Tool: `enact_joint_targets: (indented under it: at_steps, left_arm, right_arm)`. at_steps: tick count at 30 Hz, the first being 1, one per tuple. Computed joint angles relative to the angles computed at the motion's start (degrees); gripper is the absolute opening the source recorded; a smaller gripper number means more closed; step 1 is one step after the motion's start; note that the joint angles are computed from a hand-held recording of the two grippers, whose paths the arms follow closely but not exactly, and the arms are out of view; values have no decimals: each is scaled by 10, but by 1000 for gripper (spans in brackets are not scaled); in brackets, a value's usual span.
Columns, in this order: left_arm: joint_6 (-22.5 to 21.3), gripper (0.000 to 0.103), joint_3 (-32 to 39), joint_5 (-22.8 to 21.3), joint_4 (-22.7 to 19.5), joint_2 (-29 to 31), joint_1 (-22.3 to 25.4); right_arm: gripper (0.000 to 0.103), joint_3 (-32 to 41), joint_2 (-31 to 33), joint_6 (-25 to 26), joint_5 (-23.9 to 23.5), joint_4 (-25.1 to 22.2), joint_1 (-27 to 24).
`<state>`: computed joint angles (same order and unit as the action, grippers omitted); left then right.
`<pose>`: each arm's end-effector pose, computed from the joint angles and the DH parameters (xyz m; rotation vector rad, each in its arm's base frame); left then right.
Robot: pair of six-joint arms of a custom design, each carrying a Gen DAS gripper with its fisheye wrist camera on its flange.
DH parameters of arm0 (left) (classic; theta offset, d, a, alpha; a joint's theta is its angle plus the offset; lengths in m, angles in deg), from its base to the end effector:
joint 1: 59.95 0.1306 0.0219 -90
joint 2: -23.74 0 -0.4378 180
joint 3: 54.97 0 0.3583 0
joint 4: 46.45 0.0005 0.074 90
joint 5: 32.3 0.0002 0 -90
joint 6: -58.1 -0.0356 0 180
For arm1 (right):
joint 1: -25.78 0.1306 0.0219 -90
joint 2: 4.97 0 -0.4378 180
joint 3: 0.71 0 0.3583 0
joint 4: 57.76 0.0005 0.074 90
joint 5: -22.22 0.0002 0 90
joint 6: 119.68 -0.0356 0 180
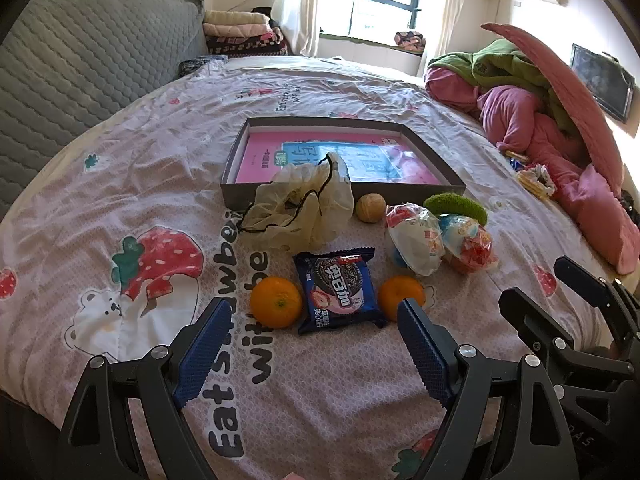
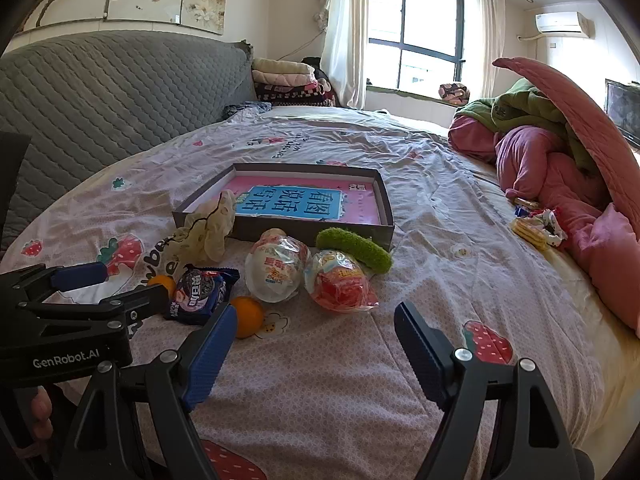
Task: Organize objects
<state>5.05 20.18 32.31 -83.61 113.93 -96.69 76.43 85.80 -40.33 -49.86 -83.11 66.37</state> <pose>0.3569 -0.2480 0.3914 -0.1863 2.3592 -0.0591 0.3566 0.2904 0.4159 -0.4102 2.1778 0.1418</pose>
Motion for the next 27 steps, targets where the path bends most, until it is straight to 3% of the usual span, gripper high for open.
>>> enact_joint_targets:
  at_steps: [27]
  left_arm:
    - [3,86,2,-3,-1,-2,-5]
  right_arm:
    - [80,-3,-3,-5,4,4,0]
